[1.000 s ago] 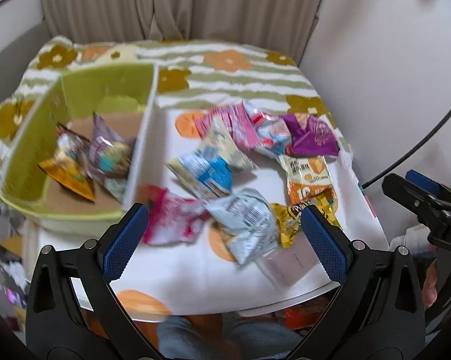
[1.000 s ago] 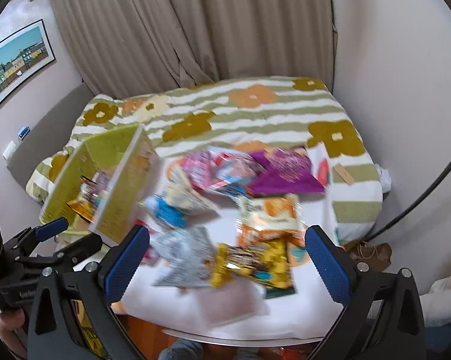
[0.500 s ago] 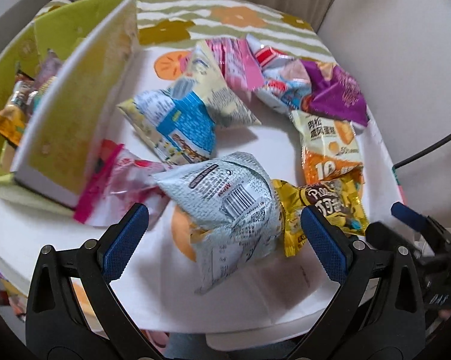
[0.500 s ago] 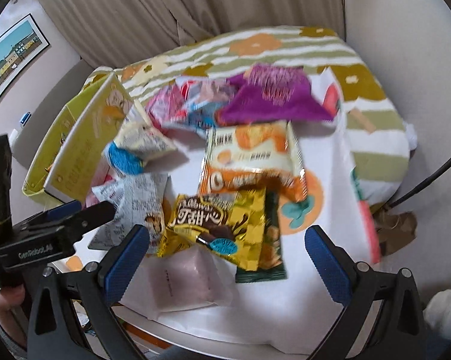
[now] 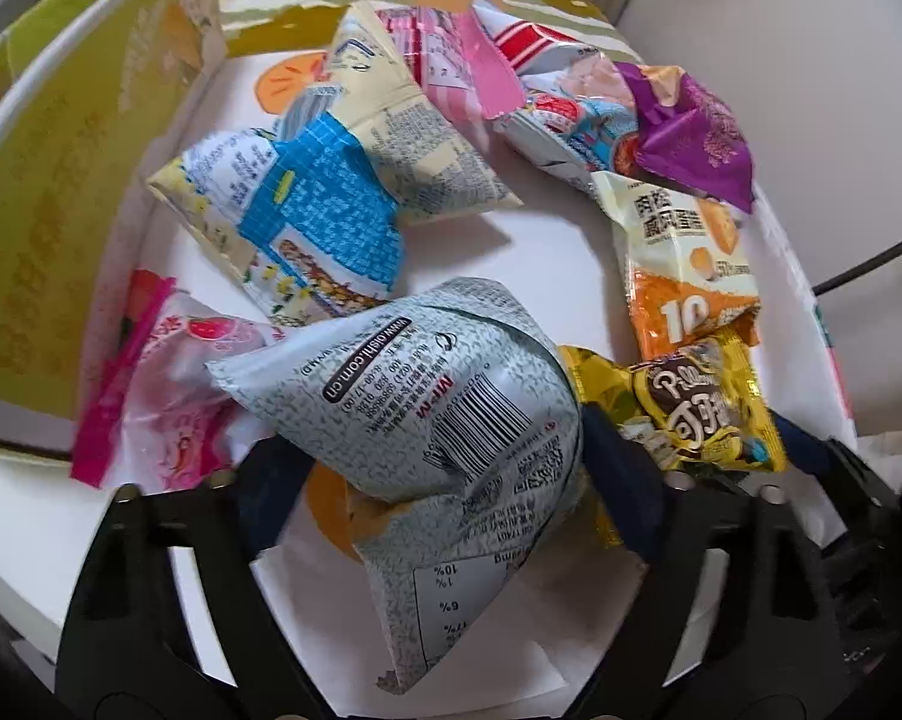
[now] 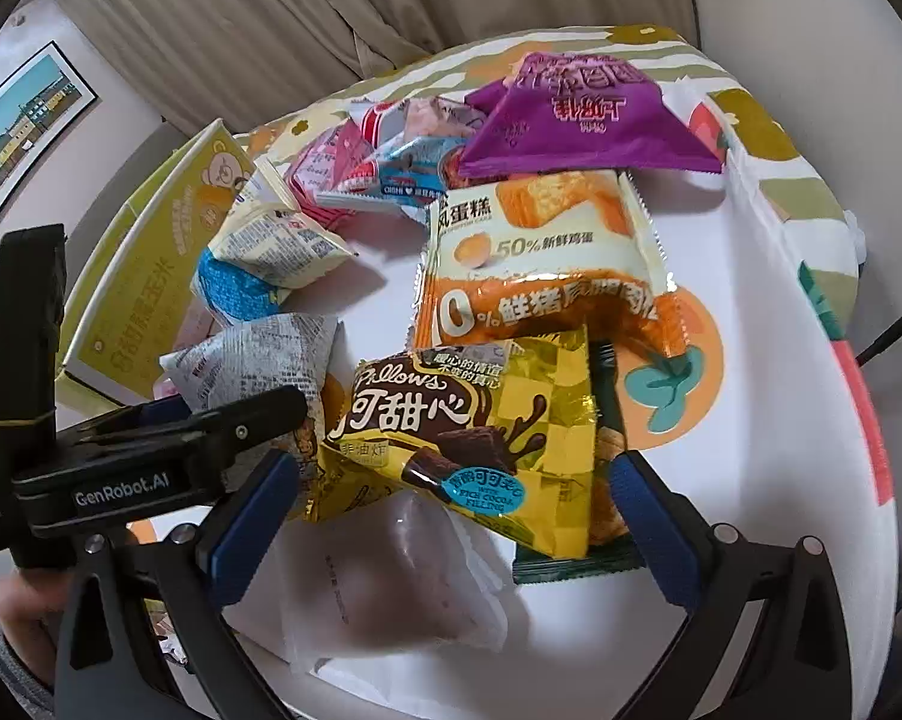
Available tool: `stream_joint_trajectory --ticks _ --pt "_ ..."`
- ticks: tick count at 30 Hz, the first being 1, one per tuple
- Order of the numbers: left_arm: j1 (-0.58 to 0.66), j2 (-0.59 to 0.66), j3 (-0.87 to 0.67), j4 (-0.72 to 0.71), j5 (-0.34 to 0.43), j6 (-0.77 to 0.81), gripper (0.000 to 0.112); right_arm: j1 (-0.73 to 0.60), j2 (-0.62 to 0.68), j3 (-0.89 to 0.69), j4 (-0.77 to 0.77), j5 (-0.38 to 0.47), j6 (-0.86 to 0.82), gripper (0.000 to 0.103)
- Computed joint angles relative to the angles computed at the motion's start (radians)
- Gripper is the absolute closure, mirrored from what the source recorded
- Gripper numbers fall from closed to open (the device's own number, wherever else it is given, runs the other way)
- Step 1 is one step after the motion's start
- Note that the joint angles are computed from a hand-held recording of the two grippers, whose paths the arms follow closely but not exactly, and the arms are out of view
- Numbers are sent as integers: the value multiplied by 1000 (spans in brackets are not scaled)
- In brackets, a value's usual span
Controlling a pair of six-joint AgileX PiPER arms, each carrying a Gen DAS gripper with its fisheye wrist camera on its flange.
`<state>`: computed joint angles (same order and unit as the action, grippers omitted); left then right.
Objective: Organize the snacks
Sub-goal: 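Grasp the pale blue packet with the left tool while the right tool grasps the gold chocolate packet, then carry both packets into the yellow box and open both tools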
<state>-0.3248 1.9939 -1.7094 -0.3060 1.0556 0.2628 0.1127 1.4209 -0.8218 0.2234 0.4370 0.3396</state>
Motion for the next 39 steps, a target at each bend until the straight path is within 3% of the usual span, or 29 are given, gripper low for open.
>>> stream_joint_trajectory --ticks 5,12,16,25,39 --pt "5 8 -22 4 20 33 45 13 22 -11 -5 -22 0 0" --pt "24 9 -22 -15 31 78 46 -22 61 -28 156 -43 -148 0" --pt "25 17 -35 -16 41 83 46 -30 105 -55 177 -32 -160 12" --pt "23 5 -20 -9 35 92 47 -29 109 -52 165 -44 -150 22" --pt "16 -92 43 12 11 90 47 -34 5 -15 162 -41 -139 23"
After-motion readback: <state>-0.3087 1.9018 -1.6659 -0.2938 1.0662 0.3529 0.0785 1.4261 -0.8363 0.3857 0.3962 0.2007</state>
